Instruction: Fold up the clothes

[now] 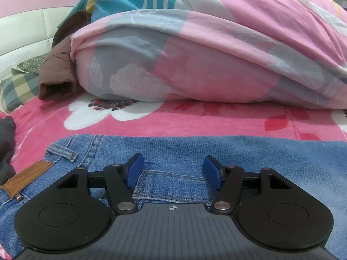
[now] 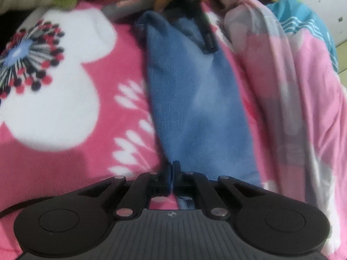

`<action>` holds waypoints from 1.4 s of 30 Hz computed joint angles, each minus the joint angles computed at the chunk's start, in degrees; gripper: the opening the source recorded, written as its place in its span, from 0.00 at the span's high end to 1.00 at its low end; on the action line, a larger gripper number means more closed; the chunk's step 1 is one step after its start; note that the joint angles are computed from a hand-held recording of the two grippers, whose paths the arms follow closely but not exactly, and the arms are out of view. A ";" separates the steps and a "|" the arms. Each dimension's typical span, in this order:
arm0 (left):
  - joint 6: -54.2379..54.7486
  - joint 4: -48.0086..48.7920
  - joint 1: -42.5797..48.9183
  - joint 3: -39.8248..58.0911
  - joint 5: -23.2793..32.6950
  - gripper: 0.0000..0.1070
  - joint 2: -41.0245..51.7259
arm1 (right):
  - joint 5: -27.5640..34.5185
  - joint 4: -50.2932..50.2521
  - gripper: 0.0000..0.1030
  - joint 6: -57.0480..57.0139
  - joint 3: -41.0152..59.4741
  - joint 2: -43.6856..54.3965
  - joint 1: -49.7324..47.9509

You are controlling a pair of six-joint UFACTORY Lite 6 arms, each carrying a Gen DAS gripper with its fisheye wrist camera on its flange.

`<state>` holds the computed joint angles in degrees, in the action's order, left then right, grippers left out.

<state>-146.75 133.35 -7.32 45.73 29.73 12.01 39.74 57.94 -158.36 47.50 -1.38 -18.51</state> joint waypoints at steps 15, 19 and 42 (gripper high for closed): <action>1.11 -0.94 -0.41 -0.07 0.64 0.42 0.21 | 12.97 7.87 0.66 12.31 4.24 0.68 -31.63; 1.14 -0.90 -0.41 -0.14 0.76 0.42 0.20 | 14.83 8.16 0.63 12.93 4.52 1.16 -42.09; 2.01 -1.56 -1.25 -1.16 2.70 0.42 0.11 | 27.21 6.37 0.81 -1.23 11.69 10.87 -68.01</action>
<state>-144.74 131.80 -8.57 44.57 32.42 12.13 66.95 64.30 -159.59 59.19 9.50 -86.52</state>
